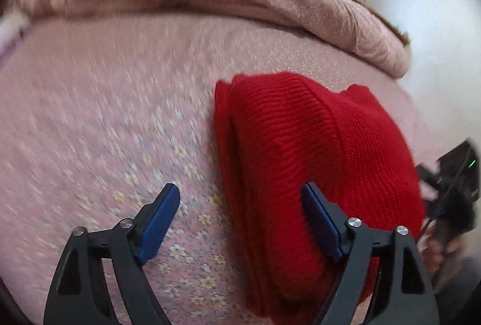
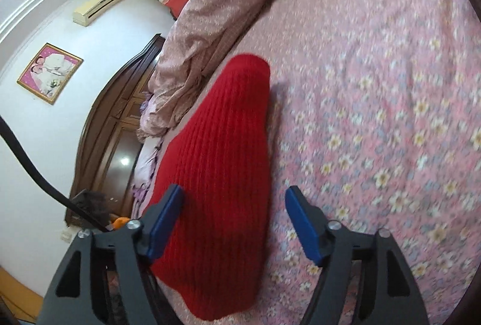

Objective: Fold small clothes

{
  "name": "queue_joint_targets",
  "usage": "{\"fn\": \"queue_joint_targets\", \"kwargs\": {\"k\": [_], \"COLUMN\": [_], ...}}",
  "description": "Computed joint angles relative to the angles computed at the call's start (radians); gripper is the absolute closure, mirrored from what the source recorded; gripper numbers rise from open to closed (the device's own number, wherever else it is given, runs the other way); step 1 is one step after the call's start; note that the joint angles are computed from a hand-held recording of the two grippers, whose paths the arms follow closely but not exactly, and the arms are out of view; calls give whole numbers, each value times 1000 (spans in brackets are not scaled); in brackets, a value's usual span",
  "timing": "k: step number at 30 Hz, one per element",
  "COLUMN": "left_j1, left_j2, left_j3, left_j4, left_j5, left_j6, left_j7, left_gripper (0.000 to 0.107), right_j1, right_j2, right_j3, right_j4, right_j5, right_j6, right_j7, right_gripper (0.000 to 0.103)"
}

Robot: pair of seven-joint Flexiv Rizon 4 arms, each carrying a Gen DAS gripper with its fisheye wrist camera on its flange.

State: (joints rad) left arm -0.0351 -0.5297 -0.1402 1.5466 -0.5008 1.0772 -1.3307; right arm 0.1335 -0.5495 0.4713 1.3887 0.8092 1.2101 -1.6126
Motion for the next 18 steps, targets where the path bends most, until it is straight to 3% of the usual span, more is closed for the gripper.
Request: {"fn": "queue_joint_targets", "kwargs": {"k": [3,7,8,13,18], "left_j1": [97,194,195,93,55], "left_j2": [-2,9,7,-11,-6], "left_j3": [-118,-257,-259,-158,-133], "left_j4": [48,106,103,56,68], "left_j5": [-211,-581,-613,-499,-557], "left_j6": [-45,-113,-138,-149,-139], "left_j7": [110,322,332,286,324], "left_gripper": [22,22,22,22,20], "right_j1": [-10,-10,-15,10,42], "right_j2": [-3,-3,-3,-5,-26], "right_j3": [20,27,32,12,-10], "right_j4": [2,-1,-5,-22,-53], "right_j5": [23,32,41,36,5], "right_j6": [9,-5,-16,-51,-44], "right_j7": [-46,-85,-92,-99,-66], "right_gripper": [24,22,22,18,14]}}
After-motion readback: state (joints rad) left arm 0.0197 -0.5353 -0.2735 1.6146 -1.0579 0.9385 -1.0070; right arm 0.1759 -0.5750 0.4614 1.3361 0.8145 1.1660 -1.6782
